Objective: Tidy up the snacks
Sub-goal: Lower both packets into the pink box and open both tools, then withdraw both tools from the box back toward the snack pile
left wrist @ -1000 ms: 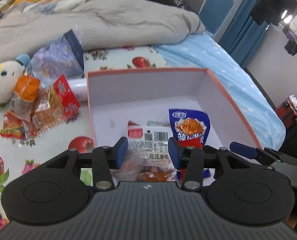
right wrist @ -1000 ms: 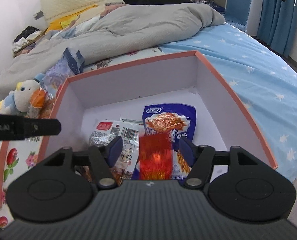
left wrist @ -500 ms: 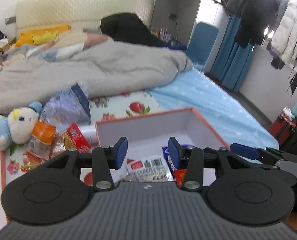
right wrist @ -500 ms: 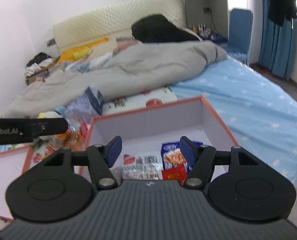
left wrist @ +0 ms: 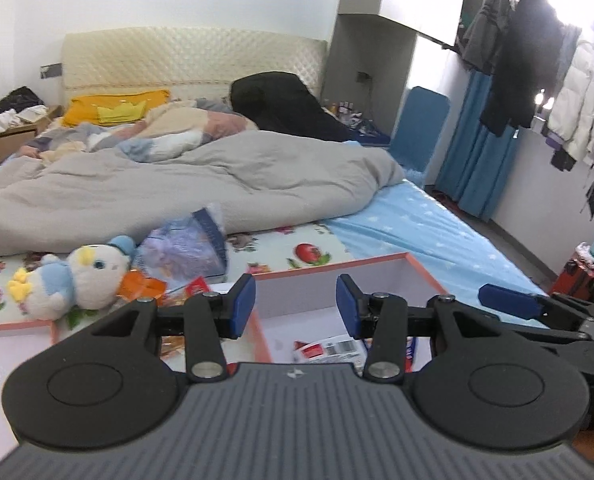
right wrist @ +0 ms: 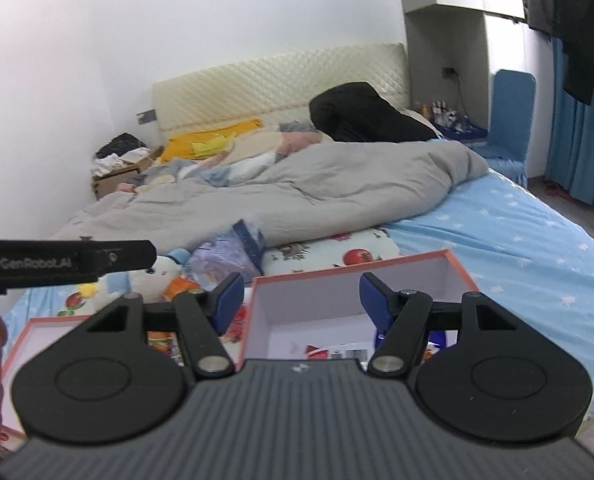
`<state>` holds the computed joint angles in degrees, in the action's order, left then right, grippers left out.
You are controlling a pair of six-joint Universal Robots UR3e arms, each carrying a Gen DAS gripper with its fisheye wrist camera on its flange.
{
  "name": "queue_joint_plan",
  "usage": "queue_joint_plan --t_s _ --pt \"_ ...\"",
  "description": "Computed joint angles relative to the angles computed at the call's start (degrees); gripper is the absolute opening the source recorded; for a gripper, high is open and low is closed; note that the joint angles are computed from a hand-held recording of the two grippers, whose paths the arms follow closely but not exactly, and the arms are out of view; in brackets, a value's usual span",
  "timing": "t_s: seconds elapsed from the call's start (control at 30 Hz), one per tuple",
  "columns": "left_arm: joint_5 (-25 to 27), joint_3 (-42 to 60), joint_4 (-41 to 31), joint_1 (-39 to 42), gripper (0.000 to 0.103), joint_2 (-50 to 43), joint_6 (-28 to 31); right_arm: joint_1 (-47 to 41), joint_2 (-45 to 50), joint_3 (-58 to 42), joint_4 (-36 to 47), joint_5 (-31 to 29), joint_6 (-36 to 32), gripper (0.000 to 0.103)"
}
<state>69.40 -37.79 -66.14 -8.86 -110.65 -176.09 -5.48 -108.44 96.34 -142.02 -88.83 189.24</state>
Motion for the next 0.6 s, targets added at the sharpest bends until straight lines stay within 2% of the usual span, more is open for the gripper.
queue_joint_plan --t_s 0.2,0.27,0.4,0.6 --pt "-2.22 -11.61 1.44 5.80 0.051 9.11 2.97 7.07 2.65 -1.00 -2.36 -4.05 3.16 0.066" --pt "-2.90 -16.06 2.48 7.80 0.055 12.29 2.95 9.32 3.25 -0.76 -3.47 -5.12 3.66 0.066" --pt "-4.62 -24.20 3.39 11.86 0.056 18.00 3.99 13.66 4.94 -0.44 -3.73 -7.33 4.90 0.066" --pt "-6.76 -31.62 3.68 17.24 0.058 23.32 6.99 18.94 7.84 -0.90 -4.39 -10.29 8.25 0.066"
